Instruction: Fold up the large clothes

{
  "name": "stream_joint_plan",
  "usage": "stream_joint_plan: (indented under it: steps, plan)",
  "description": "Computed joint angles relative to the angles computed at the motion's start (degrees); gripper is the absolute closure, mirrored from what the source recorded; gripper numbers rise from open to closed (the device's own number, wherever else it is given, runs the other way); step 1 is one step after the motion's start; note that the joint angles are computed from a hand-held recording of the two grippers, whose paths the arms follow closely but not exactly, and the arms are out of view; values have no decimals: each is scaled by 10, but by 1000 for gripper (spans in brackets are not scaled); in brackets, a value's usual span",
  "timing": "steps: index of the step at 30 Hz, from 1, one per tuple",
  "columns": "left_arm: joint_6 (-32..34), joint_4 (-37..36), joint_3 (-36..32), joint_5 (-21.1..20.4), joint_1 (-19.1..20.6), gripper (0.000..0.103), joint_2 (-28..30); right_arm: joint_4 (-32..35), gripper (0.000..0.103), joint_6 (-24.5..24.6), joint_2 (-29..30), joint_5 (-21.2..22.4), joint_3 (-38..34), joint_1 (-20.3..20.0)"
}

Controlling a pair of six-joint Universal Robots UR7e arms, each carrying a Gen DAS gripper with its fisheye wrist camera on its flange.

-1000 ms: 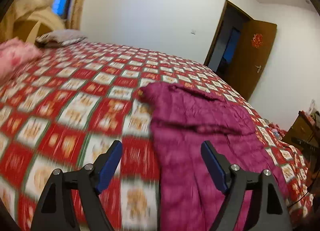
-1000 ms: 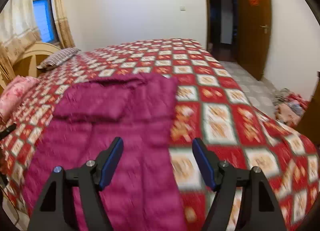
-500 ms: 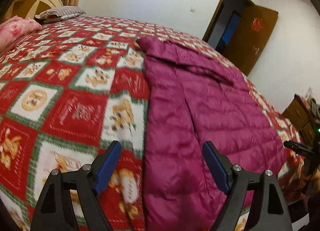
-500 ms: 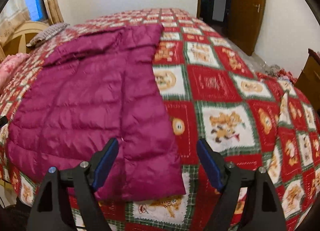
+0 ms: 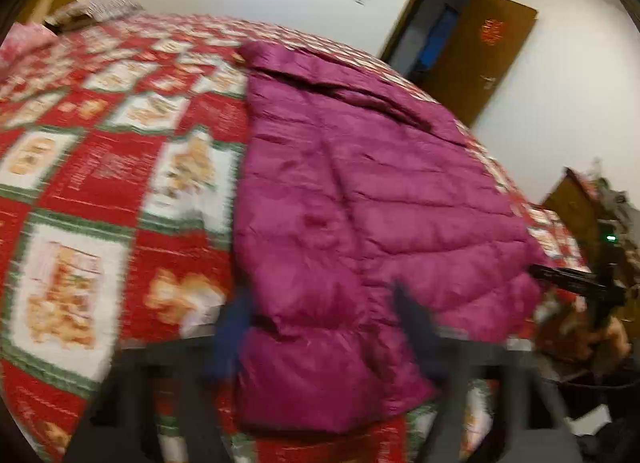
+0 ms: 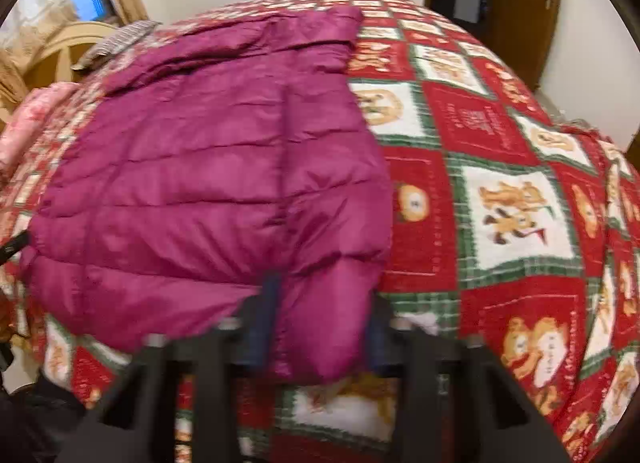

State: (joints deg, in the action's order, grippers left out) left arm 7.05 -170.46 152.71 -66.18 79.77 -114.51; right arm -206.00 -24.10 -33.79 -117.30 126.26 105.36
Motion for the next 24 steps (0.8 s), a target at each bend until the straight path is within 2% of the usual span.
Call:
stream_joint_plan:
  steps: [1, 4, 6, 7, 9, 11, 12, 15, 16, 17, 20, 24]
  plan:
    - [-6, 12, -3, 5, -2, 72, 3, 6, 82, 2, -2, 7, 1, 0]
    - [-3, -6, 7, 33, -17, 72, 14, -17, 79, -3, 18, -6, -6, 8]
    - [-12, -2, 7, 34, -19, 72, 13, -27, 75, -3, 19, 2, -2, 5]
    - [-15, 3, 5, 29, -16, 70, 12, -24, 63, 0, 16, 7, -1, 1]
    - [-19, 13, -3, 4, -2, 64, 13, -13, 48, 11, 7, 31, 5, -9]
    - [-23, 11, -5, -13, 6, 55, 15, -12, 48, 20, 5, 40, 8, -11]
    - [-24, 6, -3, -15, 4, 53, 16, -12, 50, 18, 8, 33, 6, -8]
    - [-14, -14, 16, 30, -31, 51, 16, -28, 77, 3, 21, 0, -2, 6]
    - [-3, -18, 23, 50, -45, 60, 15, -26, 84, 1, 18, 7, 1, 5]
    - [5, -19, 27, 54, -50, 94, 12, -23, 86, 4, 13, 17, 5, 4]
    - [4, -9, 21, 17, -31, 97, 1, -28, 89, 4, 5, 29, 13, 8]
    - [7, 9, 19, -1, -39, 98, -45, -28, 90, 21, -25, 85, 38, 6]
